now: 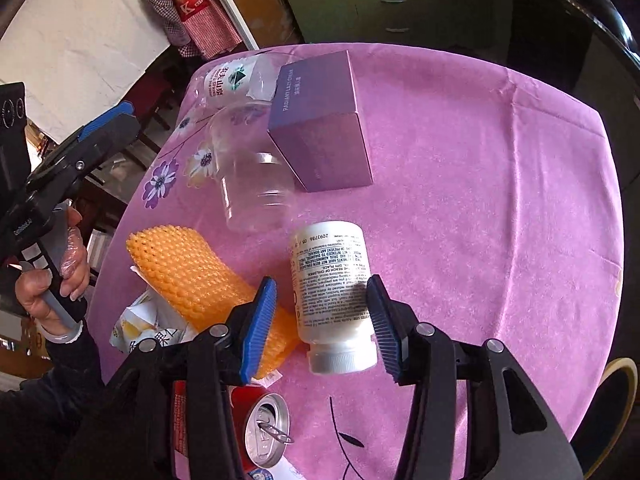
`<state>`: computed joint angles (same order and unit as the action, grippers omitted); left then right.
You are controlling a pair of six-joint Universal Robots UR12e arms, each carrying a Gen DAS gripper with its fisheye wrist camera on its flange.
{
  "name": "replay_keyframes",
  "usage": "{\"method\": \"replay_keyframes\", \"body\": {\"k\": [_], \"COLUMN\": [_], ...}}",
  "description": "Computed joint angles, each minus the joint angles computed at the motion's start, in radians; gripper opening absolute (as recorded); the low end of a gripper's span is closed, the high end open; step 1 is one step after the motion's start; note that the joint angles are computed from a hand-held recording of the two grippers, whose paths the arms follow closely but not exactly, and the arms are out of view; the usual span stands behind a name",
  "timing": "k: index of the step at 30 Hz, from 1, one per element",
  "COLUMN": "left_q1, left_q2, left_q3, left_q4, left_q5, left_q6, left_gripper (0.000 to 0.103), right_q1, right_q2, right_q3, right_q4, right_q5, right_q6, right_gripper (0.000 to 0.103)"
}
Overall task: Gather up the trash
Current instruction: 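Carry the pill bottle over the bin and release it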
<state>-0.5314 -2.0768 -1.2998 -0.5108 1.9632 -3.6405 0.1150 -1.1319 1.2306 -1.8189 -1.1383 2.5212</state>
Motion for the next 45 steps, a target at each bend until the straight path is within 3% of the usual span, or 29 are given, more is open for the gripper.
{"method": "replay_keyframes", "body": {"k": [6, 16, 22, 27, 31, 35, 40, 45], "left_q1": [-0.003, -0.003, -0.005, -0.007, -0.006, -0.003, -0.003, -0.003], "left_q2": [-0.011, -0.013, -0.015, -0.017, -0.017, -0.018, -0.021, -0.021], "left_q3": [0.012, 0.012, 0.015, 0.016, 0.014, 0.014, 0.015, 0.013], "left_q4": [-0.014, -0.016, -0.020, -0.016, -0.007, -0.007, -0.005, -0.001], "left_q5": [-0.007, -0.009, -0.011, -0.013, -0.027, -0.044, -0.043, -0.042], "left_q6": [0.016, 0.011, 0.013, 0.019, 0.019, 0.014, 0.020, 0.021], "left_gripper": [0.093, 0.093, 0.093, 0.094, 0.094, 0.094, 0.094, 0.094], "right_q1": [0.025, 0.037, -0.022, -0.109, -0.193, -0.250, -0.281, -0.295], "right_q2": [0.021, 0.024, -0.025, -0.090, -0.117, -0.102, -0.046, 0.006], "right_q3": [-0.009, 0.019, 0.055, 0.124, 0.165, 0.189, 0.192, 0.166], "right_q4": [-0.009, -0.064, -0.088, -0.191, -0.259, -0.320, -0.334, -0.299], "right_q5": [-0.081, -0.091, -0.007, 0.007, -0.053, -0.211, -0.344, -0.390], "right_q6": [-0.011, 0.008, 0.047, 0.162, 0.287, 0.395, 0.470, 0.495], "right_gripper": [0.053, 0.047, 0.047, 0.047, 0.047, 0.047, 0.047, 0.047]}}
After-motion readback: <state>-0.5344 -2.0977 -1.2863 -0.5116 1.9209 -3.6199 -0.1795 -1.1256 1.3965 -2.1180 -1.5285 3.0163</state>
